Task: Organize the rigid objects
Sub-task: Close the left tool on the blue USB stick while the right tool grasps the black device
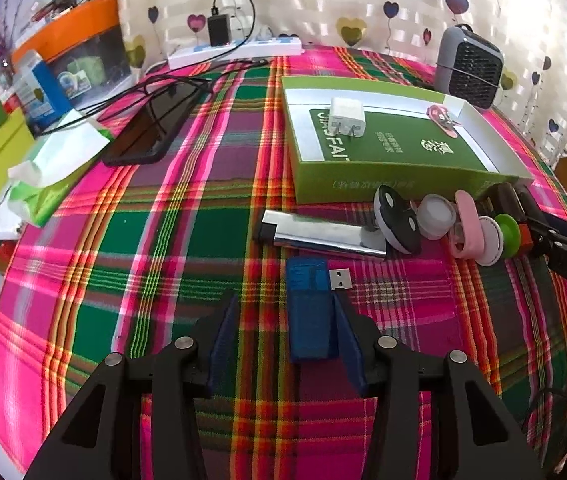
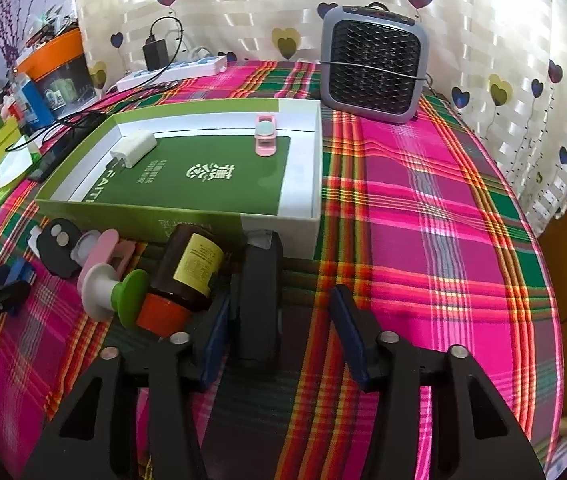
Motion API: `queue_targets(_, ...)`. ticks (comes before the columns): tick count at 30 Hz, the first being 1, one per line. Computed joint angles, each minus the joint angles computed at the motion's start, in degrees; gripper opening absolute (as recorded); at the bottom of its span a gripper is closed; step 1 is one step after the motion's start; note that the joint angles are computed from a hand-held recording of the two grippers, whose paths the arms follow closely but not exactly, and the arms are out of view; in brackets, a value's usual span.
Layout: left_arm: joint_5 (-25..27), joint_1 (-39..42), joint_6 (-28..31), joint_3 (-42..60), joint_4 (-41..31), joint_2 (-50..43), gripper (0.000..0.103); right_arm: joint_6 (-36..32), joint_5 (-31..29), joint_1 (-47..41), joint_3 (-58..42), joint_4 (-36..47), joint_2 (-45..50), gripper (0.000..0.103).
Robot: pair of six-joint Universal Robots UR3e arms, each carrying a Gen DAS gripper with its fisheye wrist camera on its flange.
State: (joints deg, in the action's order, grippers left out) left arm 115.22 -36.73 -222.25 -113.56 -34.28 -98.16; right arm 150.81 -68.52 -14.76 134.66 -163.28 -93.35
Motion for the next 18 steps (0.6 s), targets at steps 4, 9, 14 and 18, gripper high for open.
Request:
queue_targets(4,-0.6,0.3,2.1,-1.2,2.3,0.3,0.038,0.7,-0.3,-0.1,0.4,-0.3,-0.4,0.04)
queue_targets(9,-1.7,1.7,4.5,-4.0,5.9,1.6,0.028,1.8,-1.1,0.4,0.9,-0.8,-0.9,0.034)
queue_targets(14,-2.8,2.8,5.8,-6.7,9.0,3.0,0.022,2.3,-1.7,0.6,1.7,-1.2,-1.6,0.024)
queue_targets(18,-3.9,3.6,6.5,-8.2,11.1,3.6,0.021,3.5,-3.0,1.6,1.6,-1.6,-1.6,0.024)
